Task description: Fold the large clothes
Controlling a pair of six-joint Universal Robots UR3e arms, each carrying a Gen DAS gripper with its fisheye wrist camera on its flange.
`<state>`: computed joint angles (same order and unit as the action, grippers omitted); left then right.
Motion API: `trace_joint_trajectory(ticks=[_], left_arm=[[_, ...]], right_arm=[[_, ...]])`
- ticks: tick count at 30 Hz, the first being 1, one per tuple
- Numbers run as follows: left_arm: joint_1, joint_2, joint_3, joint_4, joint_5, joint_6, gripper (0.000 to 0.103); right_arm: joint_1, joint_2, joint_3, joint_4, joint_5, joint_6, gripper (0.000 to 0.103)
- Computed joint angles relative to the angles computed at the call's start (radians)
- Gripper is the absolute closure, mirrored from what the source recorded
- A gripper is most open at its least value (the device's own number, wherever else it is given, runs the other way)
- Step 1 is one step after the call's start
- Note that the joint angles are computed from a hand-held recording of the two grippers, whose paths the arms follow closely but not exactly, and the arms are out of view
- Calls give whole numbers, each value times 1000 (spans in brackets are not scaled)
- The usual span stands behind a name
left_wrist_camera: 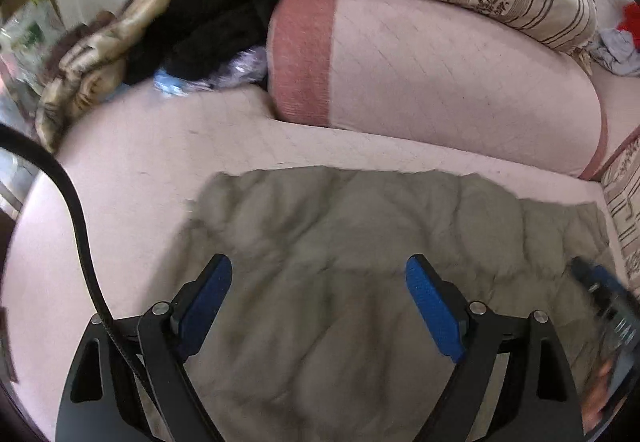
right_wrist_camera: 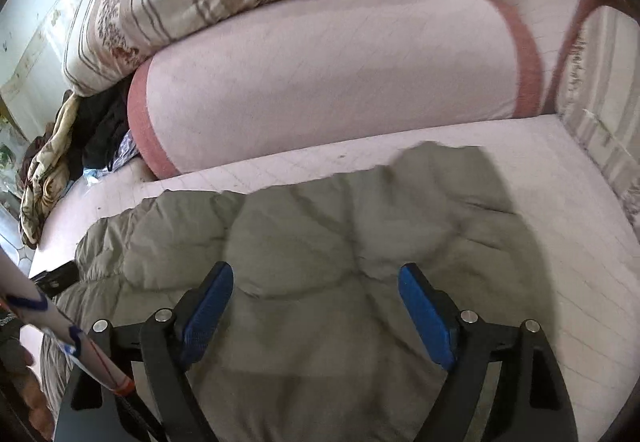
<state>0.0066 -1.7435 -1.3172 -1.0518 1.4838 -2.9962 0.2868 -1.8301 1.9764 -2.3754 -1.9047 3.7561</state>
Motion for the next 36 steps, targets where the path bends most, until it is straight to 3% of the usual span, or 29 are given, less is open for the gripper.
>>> trace_joint_trajectory(ticks=[3,6,8,10,14,19,25,29,32,36], left_arm=[[66,92,-137,39,-6,42,14],[105,104,-210,56,-7,56,14],[139,116,-267,81,-57,59,14],[150,111,-296,128,-76,47,14],[147,119,-268,95,-78,43,14],[265,315,-349,3,-179,105,14],[431,549,-538,0,-149,265,14],[515,575,-621,18,-101,347,14],[626,608,-574,-122,-195,393,14],[768,746,-561,-235,-298,504,14]], right_arm=[[-46,-99,105,31,-31,-13,15],[-143,-161,213,9,14,-37,16],[-223,-190,282,-41,87,-68,16],[-229,-164,278,-54,83,-66,15],[-159,-114,187,22,-1,-37,14],[-38,-295,157,181,-47,51,15],[300,-399,159,401,-178,317,15],[259,-484,282,449,-132,354,15],[192,-619,304,500,-83,367,14],[406,-541,198,617,-216,566,14]])
